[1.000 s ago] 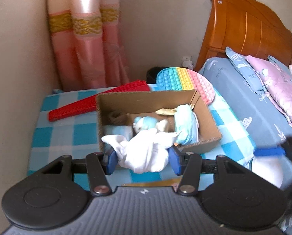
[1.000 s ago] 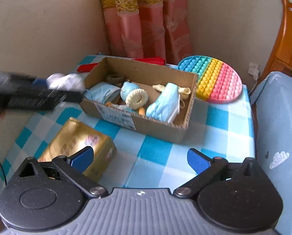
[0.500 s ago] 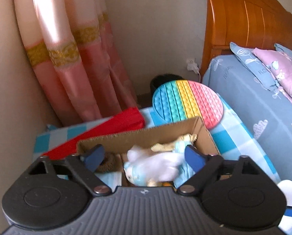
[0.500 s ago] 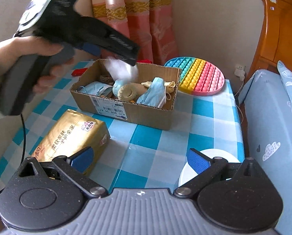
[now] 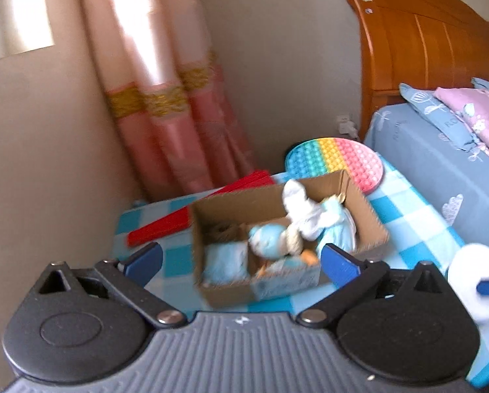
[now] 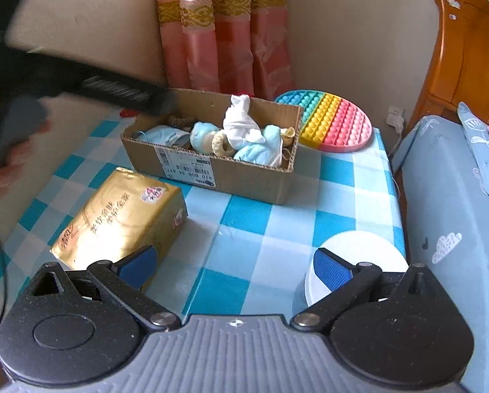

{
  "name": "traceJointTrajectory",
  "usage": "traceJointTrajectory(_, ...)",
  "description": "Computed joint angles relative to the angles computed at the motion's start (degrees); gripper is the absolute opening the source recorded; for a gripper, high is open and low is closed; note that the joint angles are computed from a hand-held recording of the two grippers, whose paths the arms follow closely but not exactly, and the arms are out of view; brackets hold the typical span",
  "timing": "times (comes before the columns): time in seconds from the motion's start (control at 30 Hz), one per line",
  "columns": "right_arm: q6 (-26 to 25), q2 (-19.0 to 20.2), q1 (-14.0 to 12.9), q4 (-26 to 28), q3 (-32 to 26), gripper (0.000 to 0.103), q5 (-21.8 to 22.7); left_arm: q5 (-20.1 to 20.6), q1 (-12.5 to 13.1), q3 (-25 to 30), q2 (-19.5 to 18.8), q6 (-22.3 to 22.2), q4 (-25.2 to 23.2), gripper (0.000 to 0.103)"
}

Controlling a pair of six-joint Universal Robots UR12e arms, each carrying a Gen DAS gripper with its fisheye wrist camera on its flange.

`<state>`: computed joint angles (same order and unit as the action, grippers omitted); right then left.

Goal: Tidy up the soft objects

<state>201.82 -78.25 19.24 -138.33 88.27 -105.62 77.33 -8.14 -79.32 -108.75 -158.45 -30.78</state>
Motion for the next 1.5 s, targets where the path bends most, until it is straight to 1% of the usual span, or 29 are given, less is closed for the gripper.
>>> traceJointTrajectory(0.13, 2.09, -0.24, 0.86, 1.70, -0.19, 0.103, -2.41, -0.65, 1.53, -4.58, 3.73, -3.24, -0.24, 0.102)
traceJointTrajectory(0.27, 5.12, -0.65, 1.71, 4.46, -0.57, 0.103, -4.97, 1.13, 2.34, -8.25, 7.24, -5.98, -1.92, 0.102)
traceJointTrajectory(0.37, 7.26, -1.02, 2.29, 6.22, -0.85, 0.103, -6.56, 1.46, 2.56, -9.60, 8.64, -5.90, -3.20, 0.102)
traceJointTrajectory(0.47, 8.43, -1.32, 2.97, 7.22, -1.00, 0.103, -8.32, 0.91, 2.95, -10.62, 9.67, -5.51, -4.15, 0.102)
traceJointTrajectory(0.53, 9.08, -1.54, 3.37, 7.57, -0.95, 0.103, -9.26, 0.76, 3.07, -11.15, 10.10, -5.40, -4.12, 0.102)
traceJointTrajectory(0.67, 10.18, -1.83, 3.91, 7.77, -0.83, 0.103, -9.99, 2.70, 2.74, -12.23, 10.98, -4.18, -4.55, 0.102)
traceJointTrajectory(0.87, 10.02, -2.13, 4.66, 7.12, -0.47, 0.103, -10.12, 3.01, 3.08, -13.52, 12.01, -4.73, -4.66, 0.102)
traceJointTrajectory(1.5, 10.05, -2.94, 5.39, 6.29, 0.48, 0.103, -10.18, 2.30, 3.15, -15.08, 13.43, -4.99, -4.69, 0.102)
